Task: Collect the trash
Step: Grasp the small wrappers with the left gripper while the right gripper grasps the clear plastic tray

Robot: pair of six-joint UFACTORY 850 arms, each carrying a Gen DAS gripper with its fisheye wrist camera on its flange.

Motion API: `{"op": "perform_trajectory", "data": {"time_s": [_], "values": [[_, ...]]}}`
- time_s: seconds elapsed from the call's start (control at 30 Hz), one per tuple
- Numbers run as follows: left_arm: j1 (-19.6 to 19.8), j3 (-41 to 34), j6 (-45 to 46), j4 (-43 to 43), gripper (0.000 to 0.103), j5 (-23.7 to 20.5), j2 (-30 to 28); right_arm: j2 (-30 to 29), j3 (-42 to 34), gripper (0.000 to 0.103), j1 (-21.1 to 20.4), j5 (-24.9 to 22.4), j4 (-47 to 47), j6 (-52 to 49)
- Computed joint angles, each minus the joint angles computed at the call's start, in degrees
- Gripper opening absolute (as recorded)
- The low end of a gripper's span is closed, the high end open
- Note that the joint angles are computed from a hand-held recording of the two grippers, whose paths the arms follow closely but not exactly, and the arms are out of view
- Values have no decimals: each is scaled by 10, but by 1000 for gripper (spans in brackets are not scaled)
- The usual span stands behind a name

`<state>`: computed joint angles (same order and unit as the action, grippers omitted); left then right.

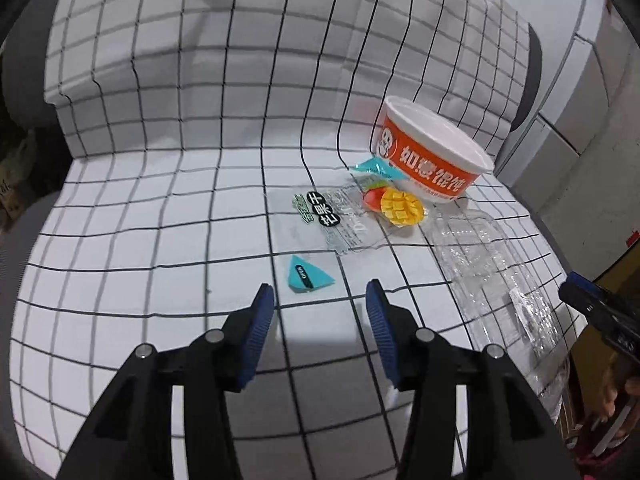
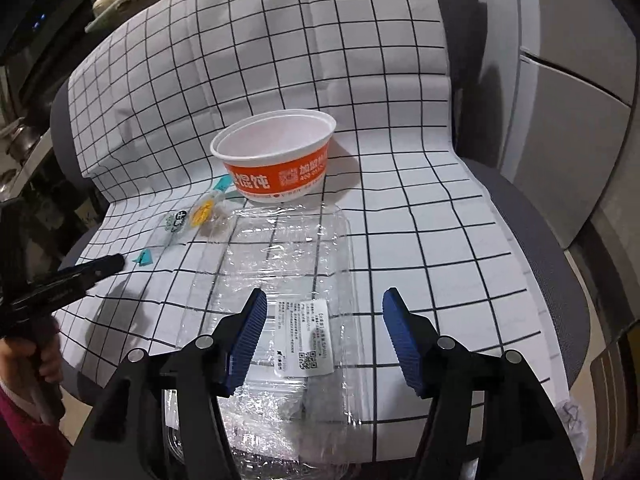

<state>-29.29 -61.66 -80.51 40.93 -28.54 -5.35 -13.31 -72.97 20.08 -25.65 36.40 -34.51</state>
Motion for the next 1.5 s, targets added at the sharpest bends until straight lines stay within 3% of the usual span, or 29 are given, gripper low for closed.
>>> {"op": "perform_trajectory", "data": {"time_s": [0.2, 0.4, 0.6, 0.83, 0.97, 1.07, 1.17, 1.37, 1.5], "values": [[-12, -46, 40, 18, 53, -32, -44, -7, -5, 62, -3, -5, 34, -31], [-31, -111, 139, 21, 53, -73, -100, -17, -17, 62, -11, -12, 56, -42], [-26, -165, 190, 8, 53, -102, -156, -27, -25, 62, -17, -17, 64, -47], [-12, -199, 209, 5, 53, -98, -185, -36, -32, 62, -26, -24, 65, -40], [-7, -208, 193, 10, 26, -104, -189, -31, -28, 62, -28, -25, 68, -44], [-9, -188, 148, 44, 9, -101, -165, -21, -18, 62, -32, -24, 80, -58], [-14, -151, 91, 69, 0, -85, -118, -6, -2, 62, -37, -19, 95, -72], [-36, -59, -46, 104, 0, -17, 12, 32, 36, 62, -41, -13, 130, -107], [-70, -36, -83, 76, 0, -28, 58, 54, 58, 62, -44, -13, 140, -120]]}}
